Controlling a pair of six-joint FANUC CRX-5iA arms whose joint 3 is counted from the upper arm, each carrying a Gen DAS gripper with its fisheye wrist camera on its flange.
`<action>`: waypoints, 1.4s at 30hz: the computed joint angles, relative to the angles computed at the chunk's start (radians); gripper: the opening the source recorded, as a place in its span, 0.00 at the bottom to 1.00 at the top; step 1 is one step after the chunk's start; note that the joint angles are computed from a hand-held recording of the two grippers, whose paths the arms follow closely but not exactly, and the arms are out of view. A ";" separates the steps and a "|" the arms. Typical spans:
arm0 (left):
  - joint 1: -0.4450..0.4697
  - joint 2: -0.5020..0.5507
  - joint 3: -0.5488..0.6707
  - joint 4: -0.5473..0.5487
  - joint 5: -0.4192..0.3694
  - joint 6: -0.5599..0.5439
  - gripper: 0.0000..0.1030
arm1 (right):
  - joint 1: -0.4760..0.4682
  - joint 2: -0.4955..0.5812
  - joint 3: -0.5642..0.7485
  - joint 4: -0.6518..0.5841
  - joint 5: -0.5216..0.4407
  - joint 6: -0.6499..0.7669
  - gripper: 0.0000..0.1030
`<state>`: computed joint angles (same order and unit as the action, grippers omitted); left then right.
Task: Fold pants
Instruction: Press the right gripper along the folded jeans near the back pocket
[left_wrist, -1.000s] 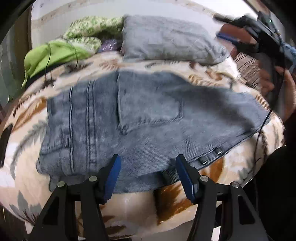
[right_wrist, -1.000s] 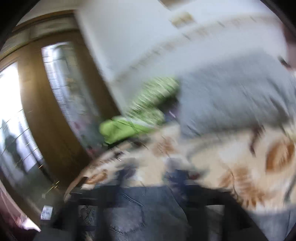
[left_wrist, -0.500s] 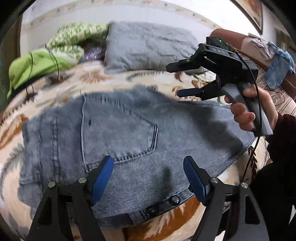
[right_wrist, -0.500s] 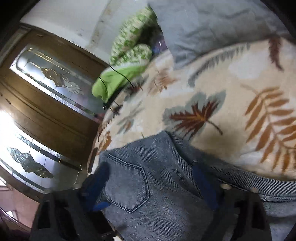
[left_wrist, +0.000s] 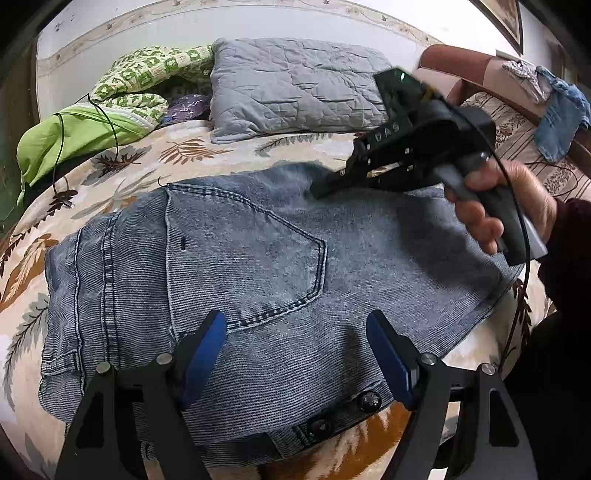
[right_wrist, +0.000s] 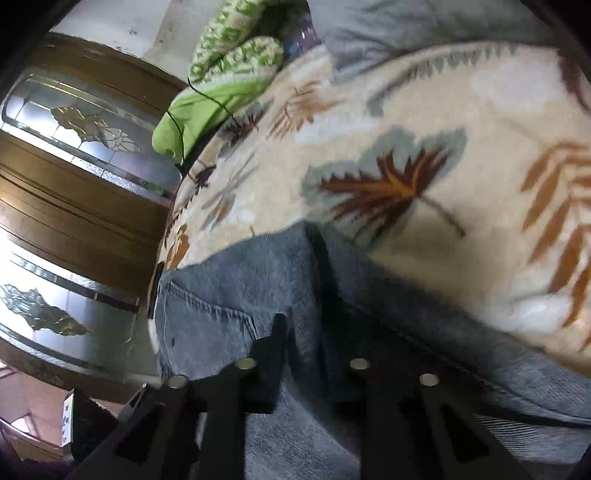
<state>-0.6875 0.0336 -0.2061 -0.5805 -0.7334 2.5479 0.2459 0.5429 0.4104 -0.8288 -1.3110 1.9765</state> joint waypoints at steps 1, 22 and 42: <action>-0.001 0.000 0.000 0.001 0.000 0.002 0.76 | 0.001 -0.013 -0.010 0.000 0.020 -0.002 0.13; -0.021 0.026 0.027 -0.021 -0.051 -0.023 0.77 | -0.234 -0.361 -0.280 -0.468 0.218 0.495 1.00; -0.009 0.020 0.019 0.011 -0.034 -0.052 0.77 | 0.028 0.047 0.089 0.069 -0.060 -0.115 0.27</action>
